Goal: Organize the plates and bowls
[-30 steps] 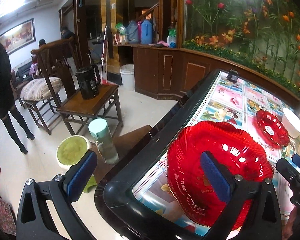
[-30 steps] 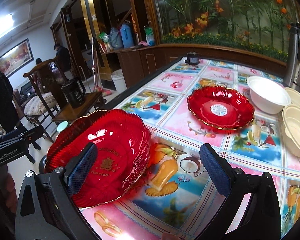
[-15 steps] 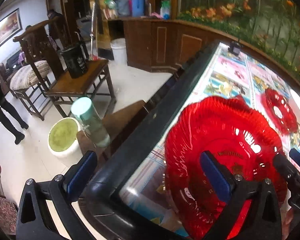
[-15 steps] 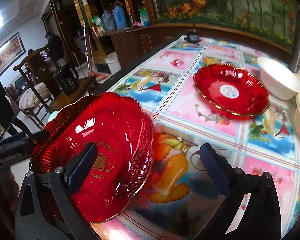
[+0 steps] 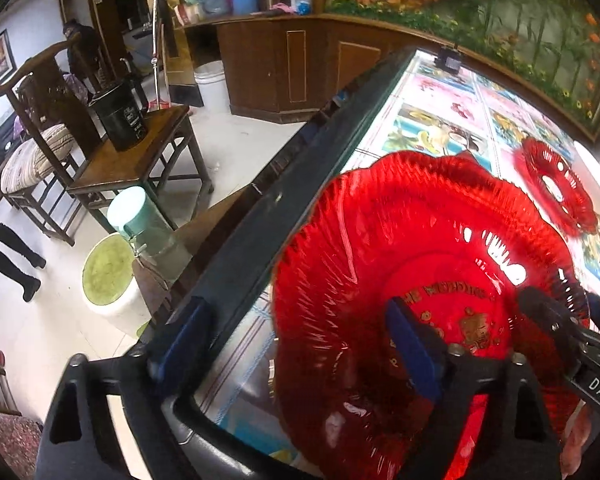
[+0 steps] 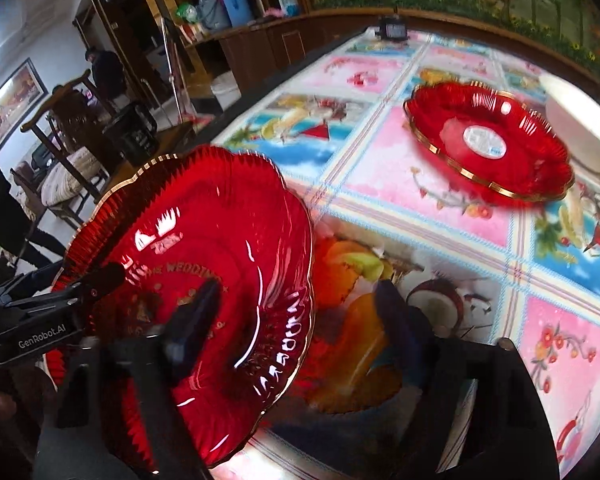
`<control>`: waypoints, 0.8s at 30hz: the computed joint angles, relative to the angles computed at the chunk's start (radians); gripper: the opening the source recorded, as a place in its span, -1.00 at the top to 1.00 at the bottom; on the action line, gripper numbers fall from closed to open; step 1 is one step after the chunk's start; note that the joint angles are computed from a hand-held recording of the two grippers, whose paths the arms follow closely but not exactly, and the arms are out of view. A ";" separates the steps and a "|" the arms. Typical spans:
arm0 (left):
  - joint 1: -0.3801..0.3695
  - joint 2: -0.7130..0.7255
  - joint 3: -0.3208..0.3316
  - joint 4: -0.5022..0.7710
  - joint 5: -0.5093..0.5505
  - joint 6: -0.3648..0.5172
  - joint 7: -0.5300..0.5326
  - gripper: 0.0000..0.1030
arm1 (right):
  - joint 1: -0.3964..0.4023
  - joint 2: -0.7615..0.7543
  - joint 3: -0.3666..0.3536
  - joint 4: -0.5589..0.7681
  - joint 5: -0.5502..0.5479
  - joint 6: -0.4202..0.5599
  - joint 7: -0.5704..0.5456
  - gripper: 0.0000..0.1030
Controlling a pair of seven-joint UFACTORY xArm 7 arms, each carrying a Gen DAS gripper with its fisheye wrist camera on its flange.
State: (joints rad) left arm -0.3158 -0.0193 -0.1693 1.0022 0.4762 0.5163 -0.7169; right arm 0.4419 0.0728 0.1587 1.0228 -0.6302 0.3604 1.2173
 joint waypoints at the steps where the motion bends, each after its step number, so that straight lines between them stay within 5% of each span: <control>1: -0.001 0.000 -0.003 0.001 0.029 0.003 -0.018 -0.53 | 0.001 0.005 0.003 0.008 0.009 0.009 -0.016 -0.24; 3: -0.003 0.000 -0.004 0.002 0.061 -0.002 -0.034 -0.34 | 0.012 0.015 0.003 0.031 -0.016 0.056 -0.016 0.27; 6: -0.008 0.007 -0.004 0.002 0.022 -0.030 0.015 0.24 | 0.006 0.022 -0.001 0.023 0.004 0.008 -0.047 0.60; 9: -0.011 0.010 -0.004 0.003 0.043 -0.034 0.003 0.24 | 0.011 0.019 -0.011 0.018 -0.011 0.000 -0.022 0.64; 13: -0.012 0.009 0.000 -0.004 -0.059 -0.063 0.061 0.35 | 0.010 -0.015 -0.024 -0.019 -0.124 -0.031 0.095 0.72; 24: -0.057 0.014 -0.034 0.036 -0.006 -0.056 0.019 0.35 | -0.075 -0.165 0.045 -0.129 -0.260 0.015 0.235 0.76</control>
